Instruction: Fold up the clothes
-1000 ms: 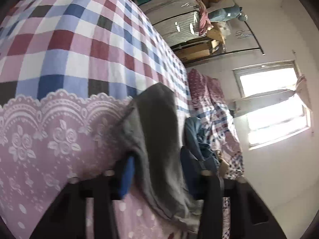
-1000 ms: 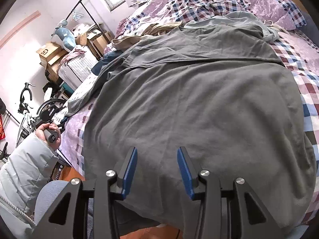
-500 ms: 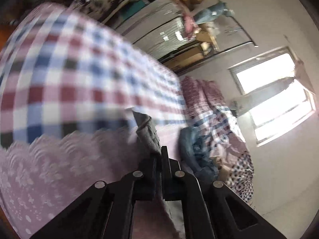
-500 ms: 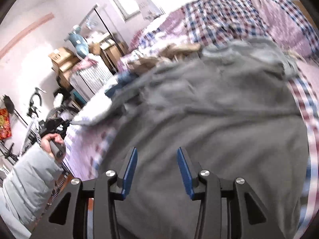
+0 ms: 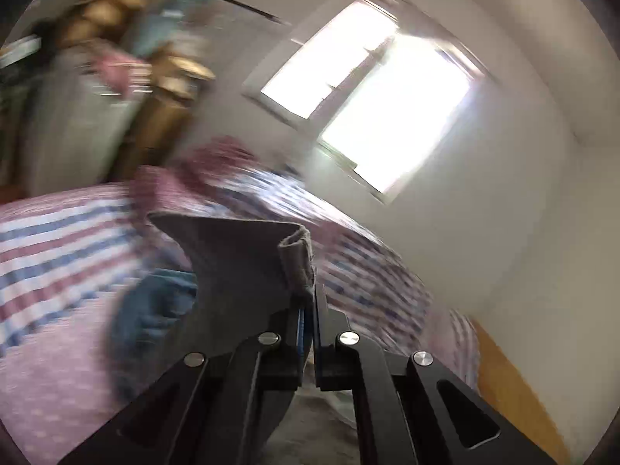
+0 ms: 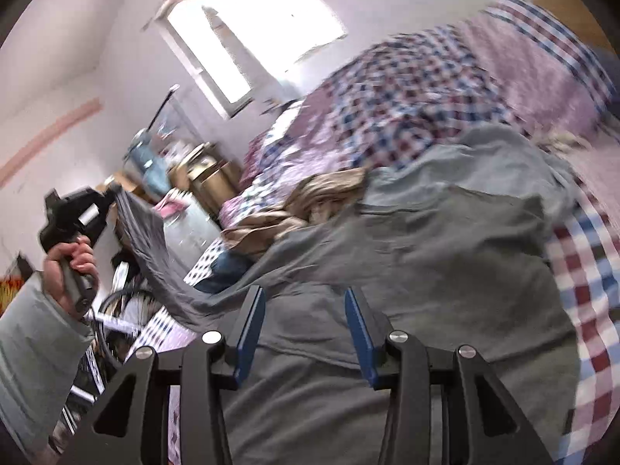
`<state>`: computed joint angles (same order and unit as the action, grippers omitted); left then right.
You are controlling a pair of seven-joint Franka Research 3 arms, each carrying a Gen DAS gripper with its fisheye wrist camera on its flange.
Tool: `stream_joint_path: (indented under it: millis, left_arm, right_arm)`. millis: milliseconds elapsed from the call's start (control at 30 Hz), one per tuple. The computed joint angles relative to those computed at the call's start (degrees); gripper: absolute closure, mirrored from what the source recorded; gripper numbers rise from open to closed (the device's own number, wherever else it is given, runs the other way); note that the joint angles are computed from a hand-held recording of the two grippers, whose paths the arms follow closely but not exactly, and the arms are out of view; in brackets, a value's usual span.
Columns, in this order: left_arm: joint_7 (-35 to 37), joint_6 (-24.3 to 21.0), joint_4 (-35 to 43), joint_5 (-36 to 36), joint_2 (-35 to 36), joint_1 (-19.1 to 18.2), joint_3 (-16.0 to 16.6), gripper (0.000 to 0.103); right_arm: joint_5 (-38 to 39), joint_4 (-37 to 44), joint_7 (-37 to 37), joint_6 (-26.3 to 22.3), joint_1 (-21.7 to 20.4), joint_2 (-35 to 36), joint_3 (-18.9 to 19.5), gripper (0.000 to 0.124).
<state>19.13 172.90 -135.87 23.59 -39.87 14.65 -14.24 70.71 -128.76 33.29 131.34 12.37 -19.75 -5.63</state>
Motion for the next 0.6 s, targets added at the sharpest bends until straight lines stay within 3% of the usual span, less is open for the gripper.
stream_joint_path:
  millis: [167,333,500,600]
  left_arm:
    - [5.01,-0.36,16.91,2.81,20.04,-6.62,-5.97,0.101]
    - [6.68,-8.57,33.10,9.13,40.63,-13.92,-11.45,0.101]
    - [6.59,-17.69,42.84,13.23,55.13,-23.57,-11.08,0.101]
    - [4.12,-18.87,45.06,17.27,58.83,-29.49,-8.09,0.102]
  right_arm:
    - [-0.59,2.75,2.99,-1.06,-3.29,4.62,-2.39,0.076]
    - [-4.59,6.84,7.10,-2.46,-7.84,9.21,-3.03,0.076]
    - [-5.80,10.68,10.36,-6.30,-11.78,13.51,-3.49,0.076]
    - [-6.09,11.83,10.76,-7.29,-13.31,14.90,-2.89,0.076]
